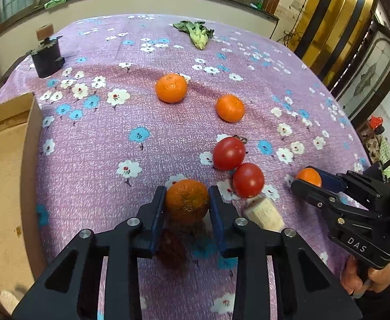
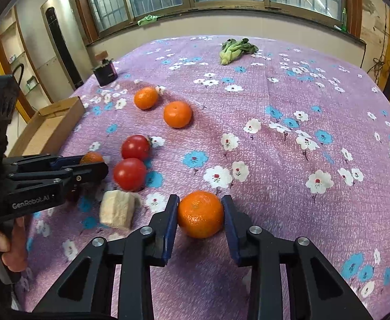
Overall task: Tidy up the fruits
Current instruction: 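Grasp a tangerine with the left tool while the right grasps another tangerine, then carry both held tangerines over the cardboard tray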
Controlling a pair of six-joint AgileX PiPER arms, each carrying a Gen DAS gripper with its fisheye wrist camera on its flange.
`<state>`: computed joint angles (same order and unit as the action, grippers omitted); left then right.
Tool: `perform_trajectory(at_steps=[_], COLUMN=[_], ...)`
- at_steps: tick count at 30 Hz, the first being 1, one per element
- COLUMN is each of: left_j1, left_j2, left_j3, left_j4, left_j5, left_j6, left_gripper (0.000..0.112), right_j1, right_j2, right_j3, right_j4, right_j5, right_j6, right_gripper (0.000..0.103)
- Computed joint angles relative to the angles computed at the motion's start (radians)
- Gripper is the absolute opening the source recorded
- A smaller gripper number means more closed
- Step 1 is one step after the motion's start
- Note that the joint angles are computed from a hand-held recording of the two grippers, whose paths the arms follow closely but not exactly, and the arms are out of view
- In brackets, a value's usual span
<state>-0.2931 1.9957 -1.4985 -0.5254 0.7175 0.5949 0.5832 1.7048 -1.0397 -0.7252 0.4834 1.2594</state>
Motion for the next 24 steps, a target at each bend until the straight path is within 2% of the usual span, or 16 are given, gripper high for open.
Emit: perform_trajectory(at_steps=[10, 19, 24], left_j1=[0.052, 0.119, 0.182], left_j2=[-0.190, -0.312, -0.347], left_j3=[0.205, 0.316, 0.355], left_j4=[-0.094, -0.051, -0.081], left_j5=[-0.077, -0.142, -0.150], left_j6=[0.094, 0.068, 0.103], left_gripper=[0.029, 0.029, 0.029], right_j1=[0.125, 0.217, 0.263], right_j2=[-0.084, -0.068, -0.020], right_j3=[0.007, -0.066, -0.138], right_j4=[-0.073, -0.074, -0.052], right_j5=[0.061, 0.091, 0.101], right_j6=[0.120, 0.123, 0.090], right_gripper=[0.033, 0.033, 0.033])
